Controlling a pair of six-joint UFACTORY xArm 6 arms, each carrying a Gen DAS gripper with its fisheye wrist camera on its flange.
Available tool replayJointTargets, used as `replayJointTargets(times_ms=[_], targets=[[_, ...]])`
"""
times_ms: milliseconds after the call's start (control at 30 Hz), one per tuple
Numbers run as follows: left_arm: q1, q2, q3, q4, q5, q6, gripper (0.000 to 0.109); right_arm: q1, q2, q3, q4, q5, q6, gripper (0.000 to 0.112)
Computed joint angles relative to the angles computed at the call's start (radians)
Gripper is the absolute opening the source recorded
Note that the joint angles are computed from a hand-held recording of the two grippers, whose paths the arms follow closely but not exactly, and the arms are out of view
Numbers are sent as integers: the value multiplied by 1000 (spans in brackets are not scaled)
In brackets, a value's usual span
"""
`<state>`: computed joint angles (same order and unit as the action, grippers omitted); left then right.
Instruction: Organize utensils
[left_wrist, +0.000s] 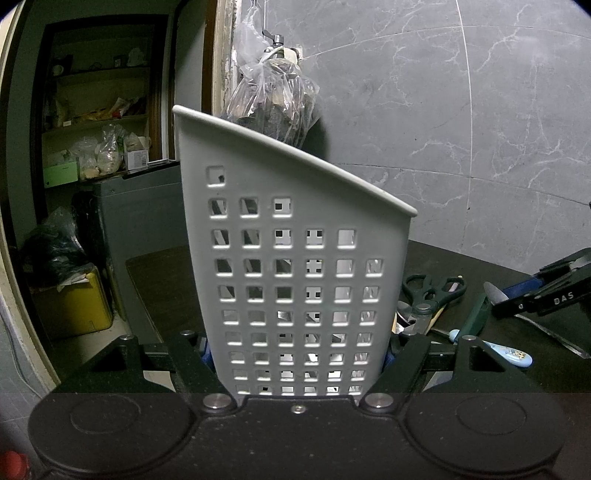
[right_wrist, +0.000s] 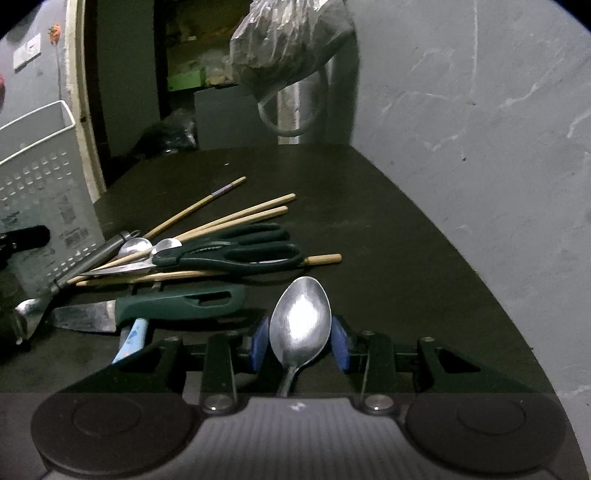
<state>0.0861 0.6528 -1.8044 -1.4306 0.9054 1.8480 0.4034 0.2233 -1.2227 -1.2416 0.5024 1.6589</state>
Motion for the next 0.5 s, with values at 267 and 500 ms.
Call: replayJointTargets(times_ms=[267, 500], targets=[[0, -1, 2, -1, -1, 1, 75, -169, 21, 6, -213, -376, 73, 62], [0, -2, 2, -1, -1, 2, 75, -206, 36, -3, -198, -446, -8, 33]])
